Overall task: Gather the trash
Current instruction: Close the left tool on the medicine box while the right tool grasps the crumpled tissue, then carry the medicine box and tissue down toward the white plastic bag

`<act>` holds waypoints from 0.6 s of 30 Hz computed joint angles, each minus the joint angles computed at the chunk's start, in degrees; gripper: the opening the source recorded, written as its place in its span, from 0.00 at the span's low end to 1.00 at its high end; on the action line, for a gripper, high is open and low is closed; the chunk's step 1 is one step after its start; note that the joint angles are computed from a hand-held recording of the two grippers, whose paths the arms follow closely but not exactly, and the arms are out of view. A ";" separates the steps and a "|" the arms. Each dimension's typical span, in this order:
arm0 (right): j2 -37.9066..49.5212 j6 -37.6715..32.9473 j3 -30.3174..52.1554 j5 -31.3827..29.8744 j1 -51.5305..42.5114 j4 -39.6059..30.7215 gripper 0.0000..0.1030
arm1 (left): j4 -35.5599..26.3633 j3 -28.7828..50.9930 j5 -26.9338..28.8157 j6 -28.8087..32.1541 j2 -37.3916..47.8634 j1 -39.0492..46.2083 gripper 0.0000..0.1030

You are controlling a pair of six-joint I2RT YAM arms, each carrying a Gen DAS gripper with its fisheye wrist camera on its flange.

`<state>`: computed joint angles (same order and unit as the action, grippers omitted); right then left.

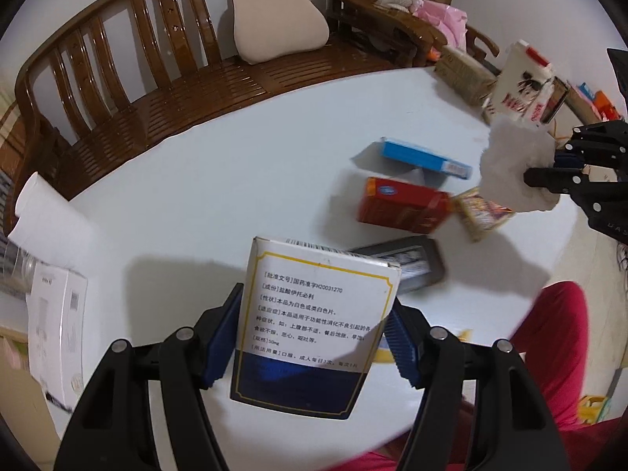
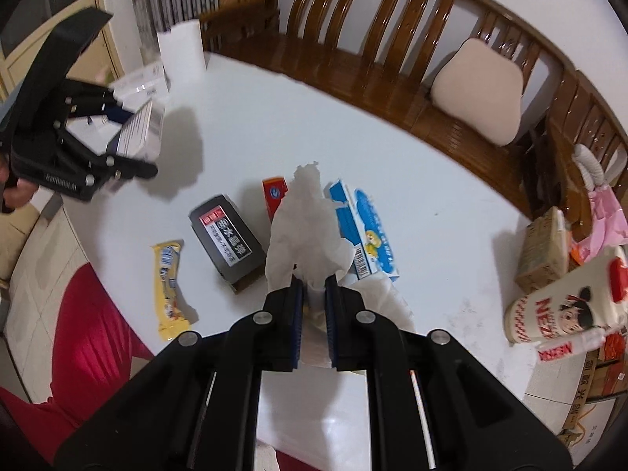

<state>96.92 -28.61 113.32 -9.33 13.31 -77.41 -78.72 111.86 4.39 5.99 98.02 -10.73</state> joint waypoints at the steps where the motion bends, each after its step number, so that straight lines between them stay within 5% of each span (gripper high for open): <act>1: -0.90 -0.07 0.51 -0.48 -0.37 -0.66 0.11 | -0.94 0.49 -0.09 -1.00 -0.51 -0.84 0.63; 10: -12.57 -0.77 -3.19 -3.37 -2.28 -5.16 0.11 | -5.39 -2.87 -7.10 -9.62 -10.44 -15.17 0.63; 18: -25.76 -2.28 -14.52 -4.60 -1.61 -7.72 0.11 | -4.96 -12.79 -13.55 -21.13 -18.78 -30.09 0.63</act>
<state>71.16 -30.89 98.80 -13.93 11.70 -85.13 -83.68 99.07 -9.15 -15.14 79.24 -40.82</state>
